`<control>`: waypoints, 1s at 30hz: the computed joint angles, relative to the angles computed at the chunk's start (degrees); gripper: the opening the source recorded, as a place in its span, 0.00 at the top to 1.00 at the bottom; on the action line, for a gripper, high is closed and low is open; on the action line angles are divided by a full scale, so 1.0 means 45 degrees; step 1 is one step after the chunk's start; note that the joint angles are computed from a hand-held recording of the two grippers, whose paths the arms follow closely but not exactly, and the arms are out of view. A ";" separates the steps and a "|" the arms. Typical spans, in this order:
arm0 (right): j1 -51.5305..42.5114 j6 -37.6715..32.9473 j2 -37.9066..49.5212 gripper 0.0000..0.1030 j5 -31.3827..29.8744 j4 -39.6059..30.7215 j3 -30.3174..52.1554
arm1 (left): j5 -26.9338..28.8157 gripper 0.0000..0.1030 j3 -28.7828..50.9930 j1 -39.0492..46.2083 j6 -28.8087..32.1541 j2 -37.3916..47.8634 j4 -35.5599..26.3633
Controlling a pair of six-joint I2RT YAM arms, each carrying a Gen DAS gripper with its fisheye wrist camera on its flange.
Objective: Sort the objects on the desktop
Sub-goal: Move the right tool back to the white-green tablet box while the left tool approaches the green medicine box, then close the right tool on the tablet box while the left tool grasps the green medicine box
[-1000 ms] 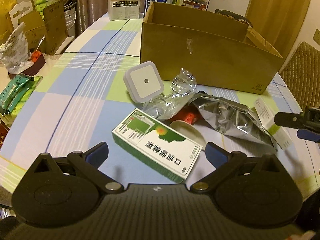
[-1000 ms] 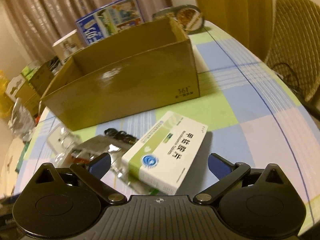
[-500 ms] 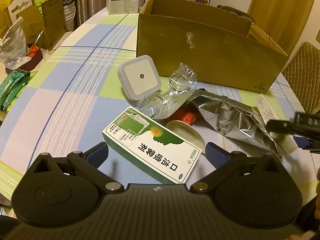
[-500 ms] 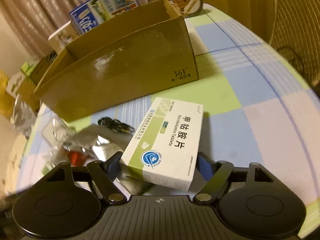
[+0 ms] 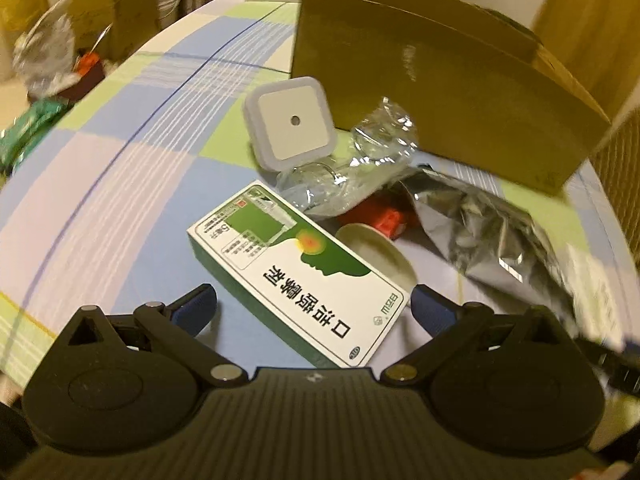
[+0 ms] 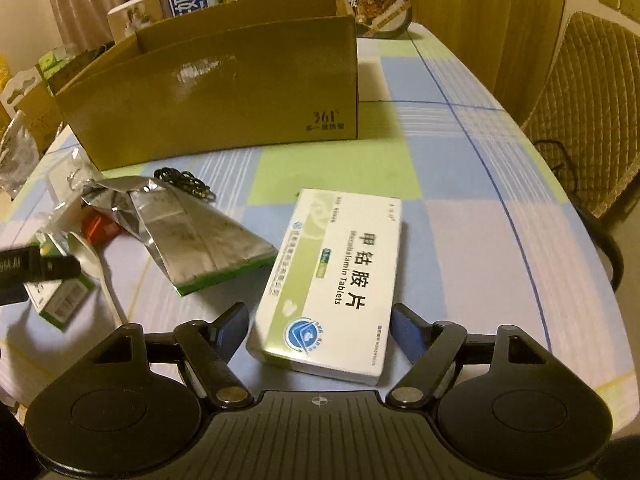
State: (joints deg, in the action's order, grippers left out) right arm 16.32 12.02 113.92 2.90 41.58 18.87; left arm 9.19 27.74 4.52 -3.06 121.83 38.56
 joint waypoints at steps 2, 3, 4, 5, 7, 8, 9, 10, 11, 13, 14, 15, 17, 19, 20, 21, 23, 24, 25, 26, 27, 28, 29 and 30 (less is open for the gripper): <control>0.0070 -0.0090 0.0094 0.26 0.0094 0.0008 0.0086 | -0.0254 0.01 0.0205 -0.0116 -0.0715 0.0191 0.0001; 0.0084 -0.0120 0.0158 0.26 0.0112 0.0056 0.0116 | -0.0347 0.02 0.0303 -0.0154 -0.0924 0.0246 -0.0037; 0.0071 -0.0139 0.0198 0.26 0.0088 0.0077 0.0139 | -0.0402 0.02 0.0396 -0.0177 -0.1153 0.0307 -0.0055; 0.0030 -0.0181 0.0239 0.26 0.0035 0.0084 0.0167 | -0.0446 0.02 0.0429 -0.0186 -0.1304 0.0347 0.0018; -0.0048 -0.0268 0.0288 0.26 -0.0045 0.0083 0.0209 | -0.0511 0.02 0.0516 -0.0239 -0.1198 0.0337 -0.0071; -0.0075 -0.0312 0.0291 0.26 -0.0076 0.0069 0.0225 | -0.0486 0.03 0.0525 -0.0216 -0.1034 0.0316 -0.0097; -0.0079 -0.0349 0.0296 0.26 -0.0090 0.0042 0.0247 | -0.0376 0.05 0.0512 -0.0155 -0.0822 0.0280 -0.0123; -0.0092 -0.0397 0.0292 0.26 -0.0107 0.0045 0.0247 | -0.0277 0.06 0.0505 -0.0111 -0.0486 0.0220 -0.0258; -0.0103 -0.0439 0.0282 0.26 -0.0126 0.0062 0.0226 | -0.0171 0.09 0.0465 -0.0047 -0.0141 0.0139 -0.0366; -0.0135 -0.0496 0.0264 0.26 -0.0174 0.0158 0.0160 | -0.0037 0.16 0.0325 0.0041 0.0592 -0.0071 -0.0634; -0.0141 -0.0497 0.0255 0.26 -0.0170 0.0218 0.0112 | 0.0011 0.20 0.0221 0.0103 0.1031 -0.0191 -0.0769; -0.0135 -0.0509 0.0243 0.26 -0.0157 0.0299 0.0050 | 0.0002 0.24 0.0094 0.0171 0.1436 -0.0314 -0.0861; -0.0110 -0.0515 0.0181 0.26 -0.0120 0.0423 -0.0070 | -0.0149 0.26 -0.0229 0.0377 0.2148 -0.0552 -0.0888; -0.0032 -0.0505 0.0132 0.26 -0.0017 0.0550 -0.0168 | -0.0227 0.26 -0.0611 0.0713 0.2559 -0.0734 -0.0616; 0.0007 -0.0497 0.0130 0.26 0.0027 0.0622 -0.0203 | -0.0235 0.27 -0.0738 0.0871 0.2619 -0.0808 -0.0524; 0.0028 -0.0473 0.0154 0.26 0.0038 0.0720 -0.0228 | -0.0187 0.26 -0.0841 0.1010 0.2595 -0.0854 -0.0380; 0.0081 -0.0396 0.0187 0.26 0.0111 0.0711 -0.0188 | -0.0092 0.21 -0.0834 0.1160 0.2387 -0.0810 -0.0169; 0.0111 -0.0376 0.0191 0.26 0.0151 0.0673 -0.0158 | -0.0065 0.20 -0.0804 0.1159 0.2203 -0.0729 0.0026; 0.0131 -0.0358 0.0185 0.26 0.0187 0.0671 -0.0145 | -0.0016 0.20 -0.0773 0.1130 0.2024 -0.0629 0.0278; 0.0151 -0.0347 0.0184 0.26 0.0228 0.0687 -0.0132 | -0.0036 0.19 -0.0733 0.1043 0.1840 -0.0597 0.0449; 0.0161 -0.0346 0.0180 0.26 0.0283 0.0696 -0.0114 | -0.0153 0.19 -0.0627 0.0926 0.1714 -0.0465 0.0600; 0.0149 -0.0361 0.0179 0.26 0.0328 0.0726 -0.0101 | -0.0297 0.19 -0.0512 0.0841 0.1690 -0.0332 0.0725; 0.0147 -0.0389 0.0189 0.26 0.0372 0.0710 -0.0050 | -0.0510 0.22 -0.0365 0.0690 0.1703 -0.0183 0.0775; 0.0142 -0.0441 0.0217 0.26 0.0405 0.0666 0.0025 | -0.0698 0.30 -0.0228 0.0582 0.1778 -0.0146 0.0654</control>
State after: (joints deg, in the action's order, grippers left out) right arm 16.96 10.03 114.89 4.73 44.57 18.98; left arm 6.05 26.72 7.14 4.94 121.18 41.51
